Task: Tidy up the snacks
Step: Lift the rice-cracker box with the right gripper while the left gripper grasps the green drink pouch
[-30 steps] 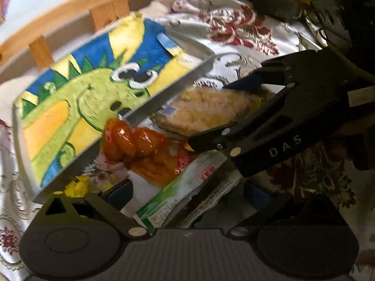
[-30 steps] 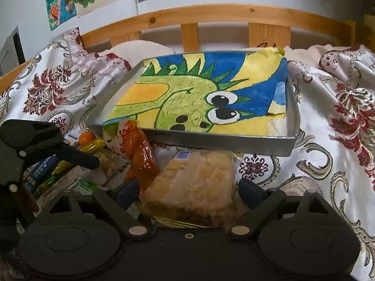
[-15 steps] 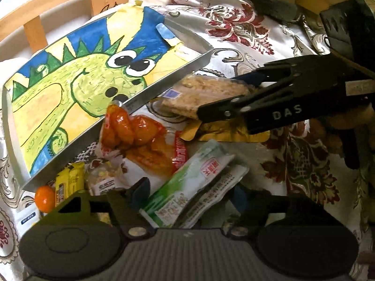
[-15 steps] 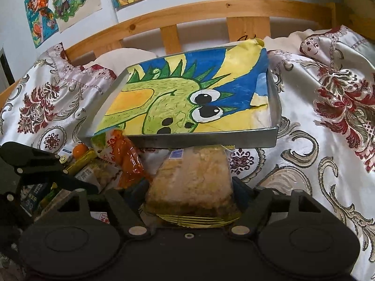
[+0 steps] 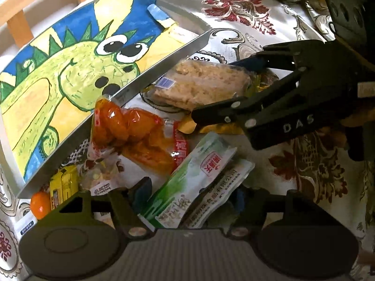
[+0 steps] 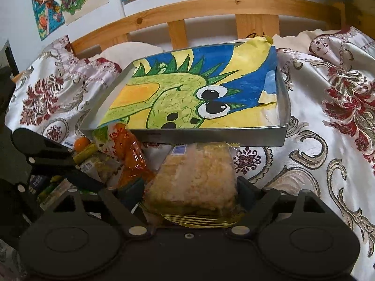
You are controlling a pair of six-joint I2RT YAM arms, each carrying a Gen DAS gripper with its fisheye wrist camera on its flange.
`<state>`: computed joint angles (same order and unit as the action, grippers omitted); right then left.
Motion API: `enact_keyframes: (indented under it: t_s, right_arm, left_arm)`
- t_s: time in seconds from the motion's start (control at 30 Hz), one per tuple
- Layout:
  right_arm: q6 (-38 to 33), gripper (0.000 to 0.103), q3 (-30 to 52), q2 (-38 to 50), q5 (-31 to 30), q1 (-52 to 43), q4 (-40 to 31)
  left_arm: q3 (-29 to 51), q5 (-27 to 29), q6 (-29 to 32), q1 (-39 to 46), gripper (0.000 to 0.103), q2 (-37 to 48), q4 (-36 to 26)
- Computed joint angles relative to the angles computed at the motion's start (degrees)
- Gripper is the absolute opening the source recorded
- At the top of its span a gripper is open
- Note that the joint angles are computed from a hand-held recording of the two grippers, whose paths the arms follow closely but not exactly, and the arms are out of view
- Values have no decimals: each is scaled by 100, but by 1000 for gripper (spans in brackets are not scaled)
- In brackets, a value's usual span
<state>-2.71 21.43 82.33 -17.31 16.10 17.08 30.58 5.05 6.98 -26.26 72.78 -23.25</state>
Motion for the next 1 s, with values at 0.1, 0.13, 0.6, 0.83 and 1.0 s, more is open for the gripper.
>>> enact_keyframes:
  t_s: [0.1, 0.13, 0.6, 0.83, 1.0]
  right_arm:
    - [-20, 82, 17, 37, 103, 59, 19]
    - [-21, 79, 32, 13, 118, 52, -34]
    - [-138, 76, 120, -584, -277, -412, -674]
    - [-76, 76, 137, -768, -608, -715, -786]
    - [-11, 76, 122, -849, -834, -896, -710]
  left_arm:
    - [52, -19, -96, -16, 63, -1, -91]
    - [44, -66, -133, -64, 61, -46, -116]
    - [-58, 389, -1221, 229, 41, -768, -600]
    - [-279, 1134, -1821, 768, 39, -1204, -701]
    - [-489, 1314, -2180, 947, 39, -1670, -760]
